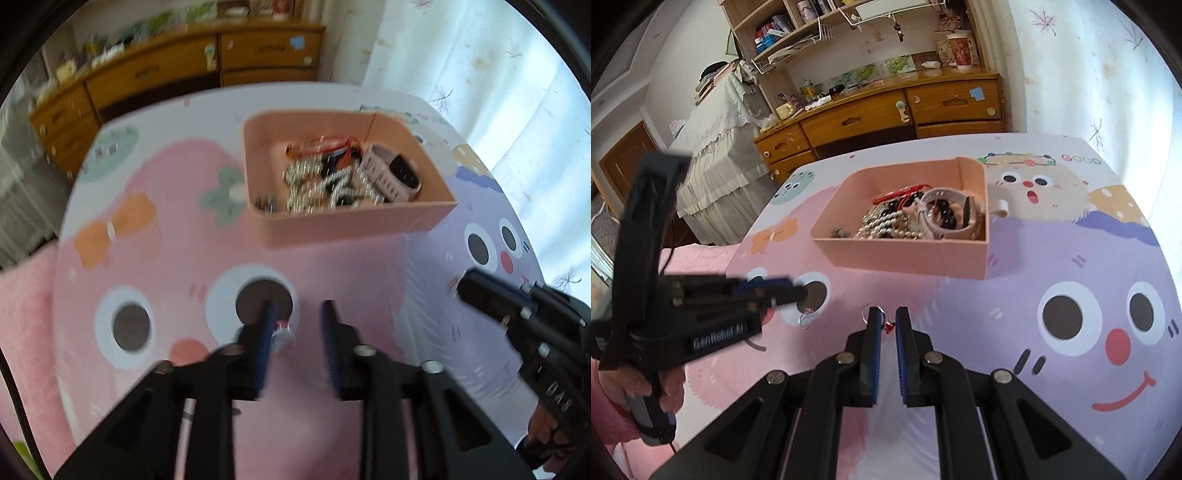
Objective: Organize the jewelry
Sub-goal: 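Carry both rings over the pink tray and open both tools to drop them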
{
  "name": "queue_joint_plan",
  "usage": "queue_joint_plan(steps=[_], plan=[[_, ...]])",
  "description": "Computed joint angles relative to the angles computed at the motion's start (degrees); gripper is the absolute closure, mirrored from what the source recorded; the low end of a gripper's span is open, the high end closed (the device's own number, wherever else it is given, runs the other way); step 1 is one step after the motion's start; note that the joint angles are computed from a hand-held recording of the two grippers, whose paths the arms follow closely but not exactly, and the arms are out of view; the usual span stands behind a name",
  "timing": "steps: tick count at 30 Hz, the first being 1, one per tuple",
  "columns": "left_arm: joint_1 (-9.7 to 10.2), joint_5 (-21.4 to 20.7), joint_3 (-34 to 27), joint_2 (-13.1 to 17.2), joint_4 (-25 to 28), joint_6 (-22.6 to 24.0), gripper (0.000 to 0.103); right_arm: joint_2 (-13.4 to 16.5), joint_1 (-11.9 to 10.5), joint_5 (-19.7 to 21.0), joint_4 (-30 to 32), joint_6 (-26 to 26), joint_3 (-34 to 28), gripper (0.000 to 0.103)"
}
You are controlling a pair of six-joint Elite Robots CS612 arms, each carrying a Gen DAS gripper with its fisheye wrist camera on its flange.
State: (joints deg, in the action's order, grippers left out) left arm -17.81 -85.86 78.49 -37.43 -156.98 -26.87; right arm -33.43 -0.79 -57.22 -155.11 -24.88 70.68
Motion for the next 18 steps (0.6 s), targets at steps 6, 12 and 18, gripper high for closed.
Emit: queue_joint_plan(steps=[6, 12, 18], plan=[[-0.03, 1.5, -0.7, 0.9, 3.0, -0.7, 0.069, 0.1, -0.3, -0.3, -0.1, 0.4, -0.4, 0.096], [-0.26, 2.4, -1.1, 1.5, 3.5, 1.1, 0.078, 0.2, -0.3, -0.6, 0.3, 0.6, -0.7, 0.096], [-0.04, 0.7, -1.1, 1.7, 2.3, -0.6, 0.094, 0.2, -0.3, -0.8, 0.2, 0.7, -0.7, 0.095]])
